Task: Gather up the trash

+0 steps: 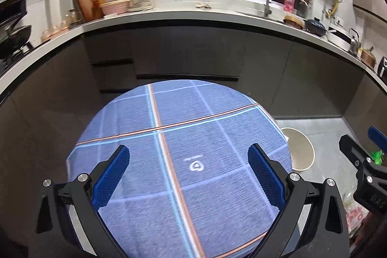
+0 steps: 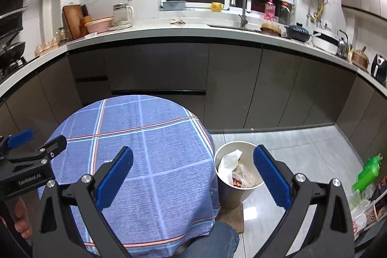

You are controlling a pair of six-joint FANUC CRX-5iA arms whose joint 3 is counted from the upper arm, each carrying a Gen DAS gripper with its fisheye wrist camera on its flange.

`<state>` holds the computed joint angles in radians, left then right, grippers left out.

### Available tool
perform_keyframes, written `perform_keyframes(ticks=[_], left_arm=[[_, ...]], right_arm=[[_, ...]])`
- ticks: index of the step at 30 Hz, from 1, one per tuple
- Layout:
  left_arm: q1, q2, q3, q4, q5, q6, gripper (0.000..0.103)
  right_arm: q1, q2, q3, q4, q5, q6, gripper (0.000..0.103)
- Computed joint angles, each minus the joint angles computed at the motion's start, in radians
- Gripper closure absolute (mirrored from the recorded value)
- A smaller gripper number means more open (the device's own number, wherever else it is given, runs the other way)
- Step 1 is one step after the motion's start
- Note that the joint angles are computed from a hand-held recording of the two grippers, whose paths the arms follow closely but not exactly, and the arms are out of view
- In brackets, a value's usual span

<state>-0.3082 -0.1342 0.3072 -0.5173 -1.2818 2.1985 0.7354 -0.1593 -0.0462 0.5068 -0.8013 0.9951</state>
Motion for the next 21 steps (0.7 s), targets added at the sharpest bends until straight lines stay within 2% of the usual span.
perform_keyframes(ticks=[9, 21], left_arm=[[-0.026, -0.069, -0.042, -0.045, -0.016, 0.038, 0.008], [-0.084, -0.078, -0.031, -0.101, -0.041, 0.071, 0.008]], right_arm=[[0.054, -0.05, -0.054, 0.108, 0.001, -0.111, 0.003], [0.073, -0.085, -0.086, 0.146, 0.016, -0.144, 0.003]])
